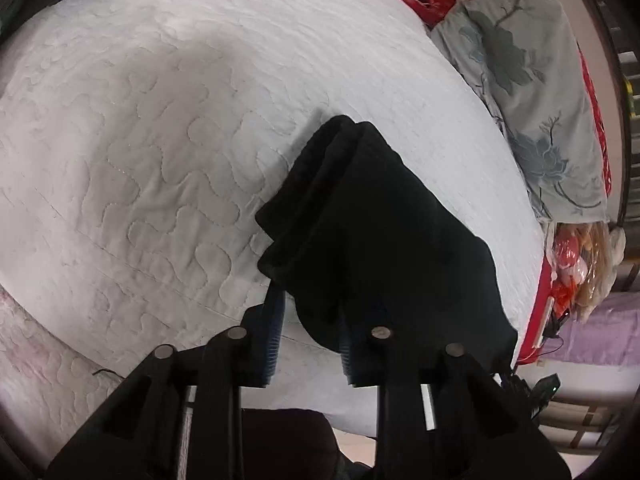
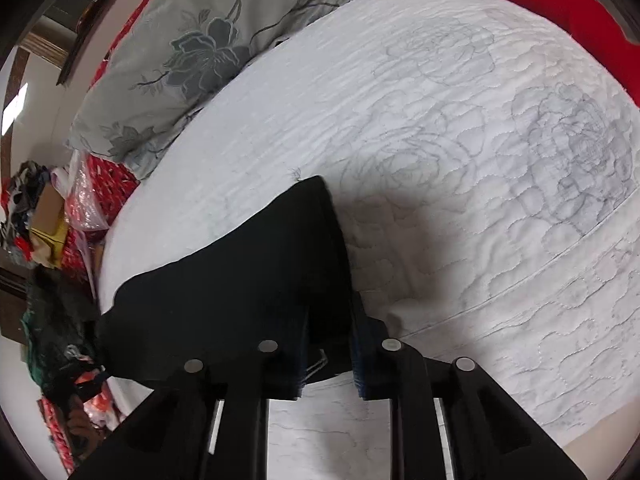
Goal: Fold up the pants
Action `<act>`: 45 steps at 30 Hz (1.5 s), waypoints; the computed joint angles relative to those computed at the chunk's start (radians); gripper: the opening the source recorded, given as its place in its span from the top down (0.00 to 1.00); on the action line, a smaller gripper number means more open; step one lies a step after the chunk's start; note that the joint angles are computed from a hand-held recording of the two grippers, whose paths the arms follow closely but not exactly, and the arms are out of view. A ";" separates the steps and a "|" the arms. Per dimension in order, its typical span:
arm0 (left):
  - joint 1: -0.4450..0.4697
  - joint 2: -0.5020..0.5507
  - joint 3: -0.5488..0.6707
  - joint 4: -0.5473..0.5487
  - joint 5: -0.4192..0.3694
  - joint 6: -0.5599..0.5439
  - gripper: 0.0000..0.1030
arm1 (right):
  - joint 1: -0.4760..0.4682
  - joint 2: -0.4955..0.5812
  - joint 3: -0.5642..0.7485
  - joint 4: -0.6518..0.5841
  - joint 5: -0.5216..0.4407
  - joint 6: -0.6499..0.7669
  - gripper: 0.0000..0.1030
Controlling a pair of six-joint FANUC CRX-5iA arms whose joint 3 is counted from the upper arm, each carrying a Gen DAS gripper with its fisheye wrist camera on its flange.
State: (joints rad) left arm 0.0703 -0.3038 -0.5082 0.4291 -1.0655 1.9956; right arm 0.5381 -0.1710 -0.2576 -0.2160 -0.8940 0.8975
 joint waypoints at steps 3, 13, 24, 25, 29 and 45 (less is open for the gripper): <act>0.012 -0.043 0.017 -0.025 -0.014 -0.006 0.84 | -0.032 -0.031 0.018 -0.107 0.005 0.048 0.89; -0.001 0.008 0.037 -0.136 -0.046 0.039 0.84 | -0.034 -0.034 -0.022 -0.142 -0.033 0.044 0.89; 0.028 -0.123 -0.002 -0.092 -0.059 -0.023 0.71 | -0.008 -0.096 -0.005 -0.047 -0.060 0.035 0.70; 0.019 -0.131 0.022 -0.124 -0.068 -0.015 0.71 | -0.009 -0.101 0.002 -0.045 -0.058 0.044 0.69; -0.036 -0.082 0.141 -0.197 -0.082 -0.037 0.69 | 0.001 -0.059 0.088 -0.085 -0.064 0.137 0.65; -0.149 0.269 0.488 -0.273 -0.223 -0.171 0.59 | 0.174 0.475 0.709 -0.293 -0.303 0.498 0.60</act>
